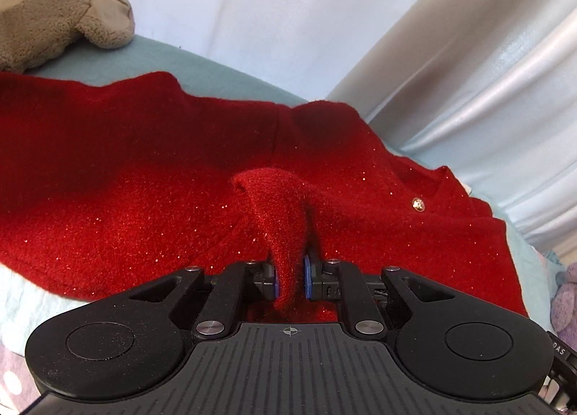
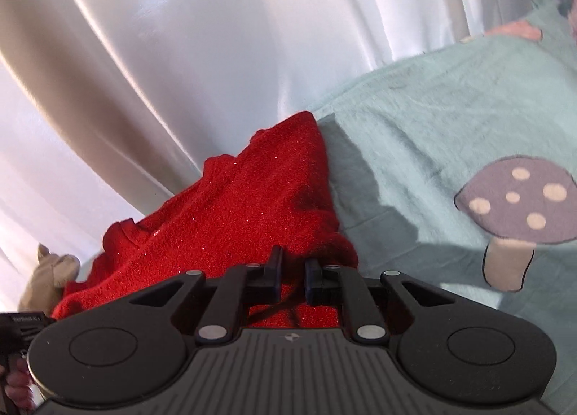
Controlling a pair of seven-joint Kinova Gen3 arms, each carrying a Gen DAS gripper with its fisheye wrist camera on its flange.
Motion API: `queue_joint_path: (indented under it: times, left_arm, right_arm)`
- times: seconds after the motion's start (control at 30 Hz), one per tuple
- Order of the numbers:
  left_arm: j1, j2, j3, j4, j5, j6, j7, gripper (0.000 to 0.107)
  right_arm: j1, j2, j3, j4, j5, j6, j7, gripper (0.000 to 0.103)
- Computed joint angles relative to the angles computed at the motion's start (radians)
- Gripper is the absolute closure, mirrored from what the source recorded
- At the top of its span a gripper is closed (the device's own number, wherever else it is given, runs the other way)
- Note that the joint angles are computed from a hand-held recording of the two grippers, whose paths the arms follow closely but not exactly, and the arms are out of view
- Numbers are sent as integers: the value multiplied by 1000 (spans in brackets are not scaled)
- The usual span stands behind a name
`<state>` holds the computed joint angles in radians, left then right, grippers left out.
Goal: Fold small clothes
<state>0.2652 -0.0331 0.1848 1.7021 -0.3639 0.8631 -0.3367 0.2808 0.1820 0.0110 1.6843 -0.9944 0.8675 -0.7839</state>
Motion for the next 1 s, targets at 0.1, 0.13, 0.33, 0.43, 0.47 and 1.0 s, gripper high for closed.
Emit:
queue_joint_path:
  times: [0.1,0.13,0.33,0.43,0.47,1.0]
  left_arm:
    - [7,9,7,-20,-18,36,-10,94]
    - [10,14,7,-28,-16,52,-16,94]
    - [27,38,-2,-27,-25,69,-16,92]
    - [35,36,-6,-19,-36,69,23,84]
    - [36,28,-7,-15,-36,69,34,83]
    - [4,-45,21,49,-3,28,80,92]
  right_arm:
    - [-25,-49,-11,40,18,-73,95,92]
    - [-37,-64,-13,53,26,-98,129,92]
    - [-82,-61,9,49,96,-126,134,92]
    - [-89,-52,5,43,135,-131,110,92]
    - [-87,-50,6,33,150,-114,98,92]
    - [-116,-94,17,27,98,-10,216,84]
